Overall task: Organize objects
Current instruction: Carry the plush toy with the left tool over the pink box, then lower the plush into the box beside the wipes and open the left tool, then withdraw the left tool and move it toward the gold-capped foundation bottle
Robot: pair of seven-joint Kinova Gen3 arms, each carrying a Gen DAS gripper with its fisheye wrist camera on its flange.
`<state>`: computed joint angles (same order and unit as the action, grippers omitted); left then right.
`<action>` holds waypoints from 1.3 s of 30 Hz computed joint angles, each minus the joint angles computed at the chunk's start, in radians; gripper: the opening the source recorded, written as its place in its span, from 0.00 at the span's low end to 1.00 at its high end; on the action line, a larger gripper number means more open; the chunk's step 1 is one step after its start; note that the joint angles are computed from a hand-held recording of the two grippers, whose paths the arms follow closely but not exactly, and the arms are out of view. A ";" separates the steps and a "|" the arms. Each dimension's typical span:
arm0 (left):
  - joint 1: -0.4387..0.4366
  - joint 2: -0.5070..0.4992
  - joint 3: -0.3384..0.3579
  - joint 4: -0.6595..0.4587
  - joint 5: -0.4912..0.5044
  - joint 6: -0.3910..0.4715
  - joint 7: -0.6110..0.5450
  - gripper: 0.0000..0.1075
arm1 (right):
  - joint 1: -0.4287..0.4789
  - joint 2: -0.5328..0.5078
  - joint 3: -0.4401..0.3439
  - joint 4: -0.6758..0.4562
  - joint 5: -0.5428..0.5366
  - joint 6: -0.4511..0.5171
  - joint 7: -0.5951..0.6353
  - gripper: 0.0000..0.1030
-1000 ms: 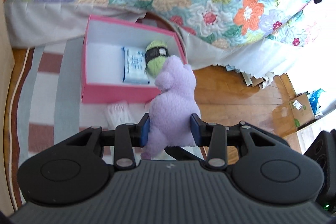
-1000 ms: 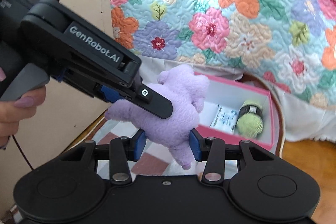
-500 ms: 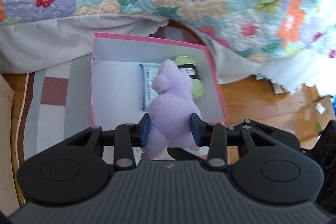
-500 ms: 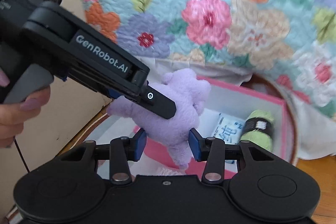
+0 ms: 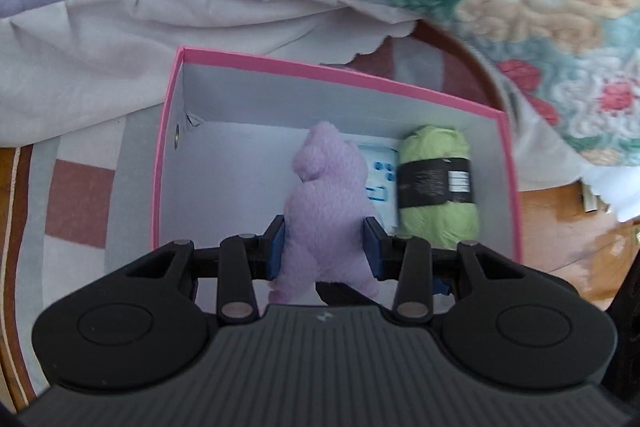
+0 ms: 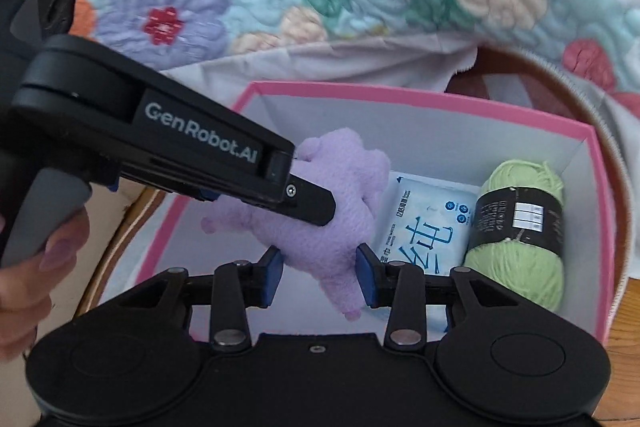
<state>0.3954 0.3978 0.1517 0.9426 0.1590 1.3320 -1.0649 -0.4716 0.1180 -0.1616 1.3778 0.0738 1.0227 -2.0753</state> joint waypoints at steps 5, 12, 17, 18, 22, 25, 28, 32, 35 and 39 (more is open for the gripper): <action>0.013 0.055 -0.008 -0.043 -0.027 0.033 -0.009 0.36 | -0.004 0.056 0.009 -0.024 -0.003 0.012 -0.012 0.39; 0.040 0.051 -0.028 -0.009 -0.076 -0.012 0.019 0.35 | -0.064 0.142 0.032 -0.119 0.073 0.109 -0.055 0.32; 0.030 0.022 -0.023 0.026 -0.073 -0.052 0.021 0.37 | -0.109 0.148 0.042 -0.122 0.138 0.128 -0.092 0.32; 0.032 0.016 -0.023 0.027 -0.077 -0.054 0.024 0.38 | -0.111 0.144 0.042 -0.115 0.144 0.124 -0.099 0.32; 0.057 -0.010 -0.025 0.022 -0.125 -0.044 0.021 0.45 | -0.097 0.107 0.038 -0.076 0.132 0.092 -0.124 0.33; 0.037 -0.028 -0.014 0.011 -0.110 -0.014 -0.009 0.45 | -0.084 0.074 0.029 -0.055 0.123 0.081 -0.121 0.33; 0.009 -0.057 -0.010 0.021 -0.074 0.000 -0.017 0.45 | -0.071 0.040 0.022 -0.041 0.108 0.078 -0.134 0.33; -0.004 -0.097 0.002 0.011 -0.055 0.053 -0.049 0.45 | -0.053 -0.012 0.003 -0.045 0.079 0.103 -0.121 0.33; 0.010 -0.116 0.010 -0.032 -0.065 0.123 -0.070 0.45 | -0.056 -0.061 -0.018 -0.053 0.084 0.142 -0.108 0.33; 0.062 -0.135 0.014 -0.118 -0.118 0.218 -0.076 0.48 | -0.058 -0.107 -0.046 -0.134 0.088 0.236 -0.071 0.36</action>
<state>0.4572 0.2632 0.1653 0.8248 0.0408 1.5501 -1.1405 -0.5297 0.0112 -0.2080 1.2435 0.1613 1.2589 -2.1459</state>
